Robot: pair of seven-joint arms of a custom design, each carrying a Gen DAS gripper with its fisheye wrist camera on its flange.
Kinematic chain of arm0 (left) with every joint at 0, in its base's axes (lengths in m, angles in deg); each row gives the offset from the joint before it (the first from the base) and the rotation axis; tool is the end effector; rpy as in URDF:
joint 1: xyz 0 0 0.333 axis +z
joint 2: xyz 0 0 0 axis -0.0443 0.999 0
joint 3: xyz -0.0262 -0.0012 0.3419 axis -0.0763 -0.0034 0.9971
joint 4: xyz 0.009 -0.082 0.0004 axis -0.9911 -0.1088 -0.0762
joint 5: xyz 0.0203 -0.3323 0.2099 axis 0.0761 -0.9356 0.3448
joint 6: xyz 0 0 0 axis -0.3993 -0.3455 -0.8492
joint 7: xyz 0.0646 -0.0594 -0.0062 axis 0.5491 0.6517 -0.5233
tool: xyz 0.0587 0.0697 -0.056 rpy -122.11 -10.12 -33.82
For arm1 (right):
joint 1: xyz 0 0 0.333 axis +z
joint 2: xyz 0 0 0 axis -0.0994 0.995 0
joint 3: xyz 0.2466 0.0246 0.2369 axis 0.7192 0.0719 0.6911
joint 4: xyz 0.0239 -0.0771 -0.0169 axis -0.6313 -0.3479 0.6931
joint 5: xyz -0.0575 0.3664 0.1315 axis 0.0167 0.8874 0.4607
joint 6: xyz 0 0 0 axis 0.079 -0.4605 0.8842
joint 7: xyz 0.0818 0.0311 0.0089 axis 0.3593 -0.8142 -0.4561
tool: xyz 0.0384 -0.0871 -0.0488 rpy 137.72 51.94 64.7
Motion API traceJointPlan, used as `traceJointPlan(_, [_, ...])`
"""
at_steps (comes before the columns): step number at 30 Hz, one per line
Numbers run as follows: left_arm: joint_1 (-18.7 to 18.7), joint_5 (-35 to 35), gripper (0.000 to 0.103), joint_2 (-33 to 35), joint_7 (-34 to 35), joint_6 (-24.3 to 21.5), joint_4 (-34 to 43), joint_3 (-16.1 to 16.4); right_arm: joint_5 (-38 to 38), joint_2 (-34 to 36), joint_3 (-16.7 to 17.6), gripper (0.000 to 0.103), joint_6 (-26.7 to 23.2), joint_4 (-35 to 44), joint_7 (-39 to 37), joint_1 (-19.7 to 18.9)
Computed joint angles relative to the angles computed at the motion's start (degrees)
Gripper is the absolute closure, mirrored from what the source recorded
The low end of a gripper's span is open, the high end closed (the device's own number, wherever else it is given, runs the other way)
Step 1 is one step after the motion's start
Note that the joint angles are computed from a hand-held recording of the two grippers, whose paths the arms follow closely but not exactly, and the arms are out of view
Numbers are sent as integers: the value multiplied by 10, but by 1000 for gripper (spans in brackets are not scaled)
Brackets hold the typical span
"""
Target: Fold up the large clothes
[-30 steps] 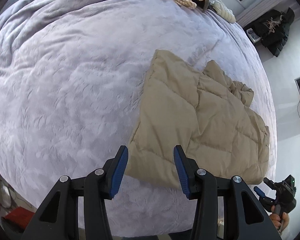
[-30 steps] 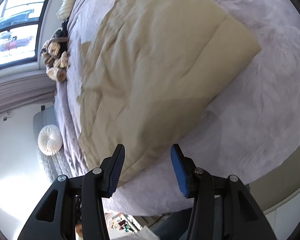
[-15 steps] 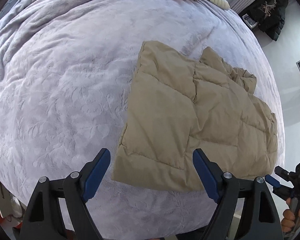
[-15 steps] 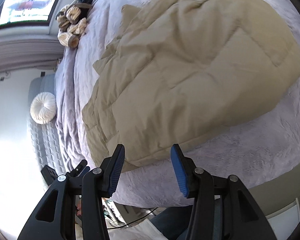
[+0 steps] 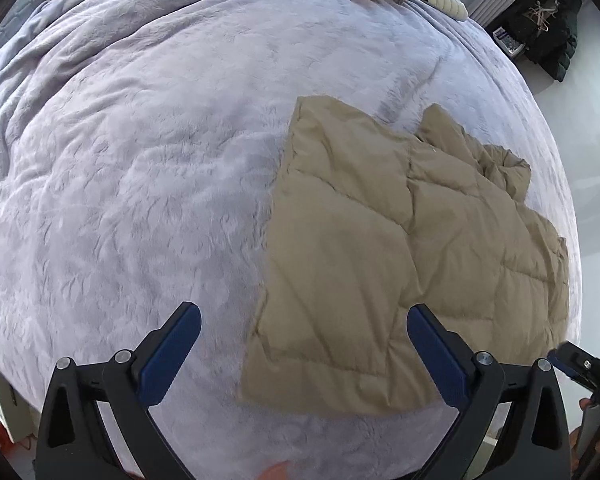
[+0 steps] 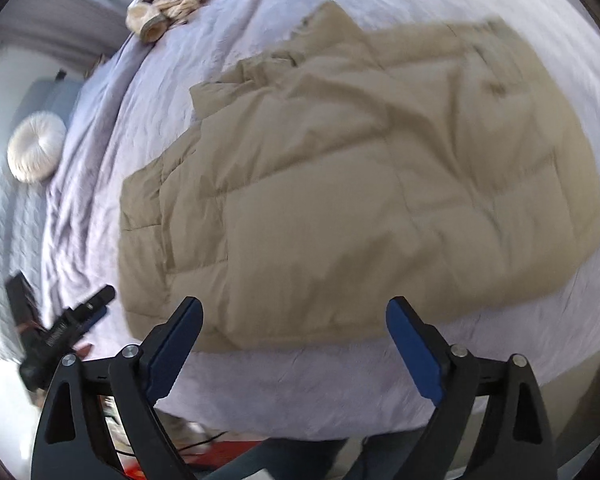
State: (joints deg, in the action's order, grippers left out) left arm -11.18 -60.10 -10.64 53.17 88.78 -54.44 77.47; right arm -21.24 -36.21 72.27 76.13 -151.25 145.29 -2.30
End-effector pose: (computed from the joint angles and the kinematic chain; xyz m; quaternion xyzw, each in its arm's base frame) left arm 0.4770 -0.1570 0.5648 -0.8759 0.4474 -0.1736 0.0497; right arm 0.6247 0.0603 0.6137 -0.7682 0.6100 0.0970 0.1681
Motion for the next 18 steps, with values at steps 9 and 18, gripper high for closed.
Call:
traceJointPlan(9, [-11,-226,0,39,225,122,-48,82,-20,54,6,0,-26,79,-12,7])
traceJointPlan(18, [10,-562,0,162,582,30,32,96,-16,109,16,4,26,134,-15,16])
